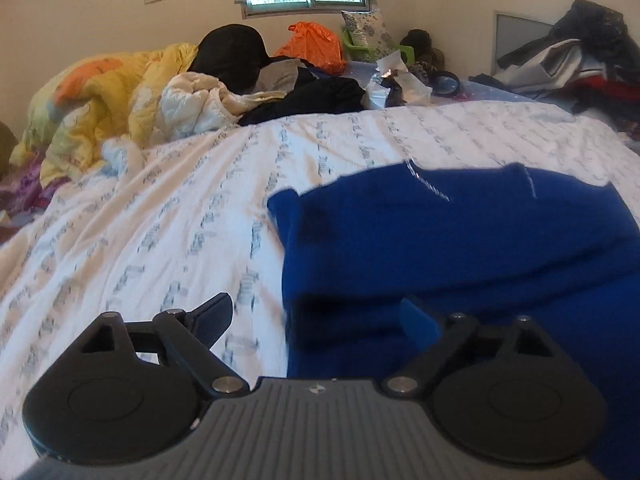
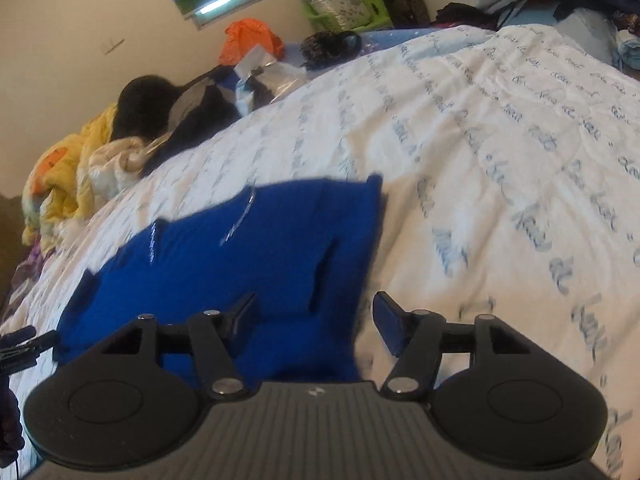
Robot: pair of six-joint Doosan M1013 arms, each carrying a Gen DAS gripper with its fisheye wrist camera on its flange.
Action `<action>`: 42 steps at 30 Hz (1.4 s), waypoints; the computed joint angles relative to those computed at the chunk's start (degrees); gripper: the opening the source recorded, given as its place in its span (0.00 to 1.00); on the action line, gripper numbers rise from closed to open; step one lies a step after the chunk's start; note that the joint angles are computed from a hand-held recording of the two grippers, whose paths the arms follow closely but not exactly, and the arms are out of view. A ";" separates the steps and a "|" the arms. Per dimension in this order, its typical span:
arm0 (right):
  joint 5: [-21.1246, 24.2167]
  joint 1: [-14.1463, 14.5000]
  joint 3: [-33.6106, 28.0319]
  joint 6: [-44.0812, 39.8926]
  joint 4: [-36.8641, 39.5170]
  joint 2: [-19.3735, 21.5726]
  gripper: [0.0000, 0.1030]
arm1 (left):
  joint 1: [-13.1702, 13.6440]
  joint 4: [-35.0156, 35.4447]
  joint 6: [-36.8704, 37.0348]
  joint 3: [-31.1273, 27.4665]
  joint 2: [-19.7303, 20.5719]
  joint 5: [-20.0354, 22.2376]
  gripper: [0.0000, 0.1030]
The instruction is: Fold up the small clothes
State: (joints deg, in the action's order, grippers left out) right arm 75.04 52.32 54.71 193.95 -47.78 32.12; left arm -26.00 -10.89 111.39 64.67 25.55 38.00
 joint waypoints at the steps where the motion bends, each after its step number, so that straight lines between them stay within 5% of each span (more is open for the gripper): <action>1: 2.00 0.80 -1.52 -2.31 2.56 0.92 0.59 | 0.46 -1.26 -0.03 2.02 -1.28 1.34 0.85; 4: 3.73 3.89 -2.54 -1.75 1.59 1.93 0.61 | 2.68 -9.16 1.60 5.71 -3.95 8.70 0.83; 10: -22.15 6.44 11.57 17.68 4.77 -6.46 0.74 | 10.18 -33.21 9.62 8.75 -5.76 28.01 0.98; 13: -35.44 7.57 18.98 32.26 -1.61 -9.34 0.80 | 13.60 -41.77 8.32 8.68 -4.33 37.92 0.99; 15: -38.33 8.70 20.85 39.12 -7.35 -9.69 0.81 | 15.31 -45.01 5.94 8.37 -3.28 42.76 0.99; 23: -39.28 11.50 24.30 63.71 -27.38 -9.58 0.81 | 18.47 -49.23 -0.28 10.32 -3.25 41.52 0.94; 27: -39.61 11.21 23.76 61.32 -25.20 -9.57 0.81 | 18.38 -50.25 -1.23 9.76 -2.54 43.27 0.87; 29: -39.90 11.19 24.02 62.06 -26.47 -9.62 0.81 | 17.95 -49.65 -1.21 9.65 -2.42 44.59 0.71; 36: -41.96 12.46 24.40 63.53 -27.45 -9.62 0.80 | 18.84 -53.40 -1.30 12.43 -2.49 51.17 0.66; 39: -41.12 12.85 24.32 67.08 -29.58 -9.29 0.80 | 18.58 -50.88 -1.40 12.97 -3.23 50.64 0.50; 42: -41.31 12.75 23.90 65.58 -27.90 -9.13 0.76 | 18.54 -48.01 -3.72 12.77 -3.14 50.08 0.17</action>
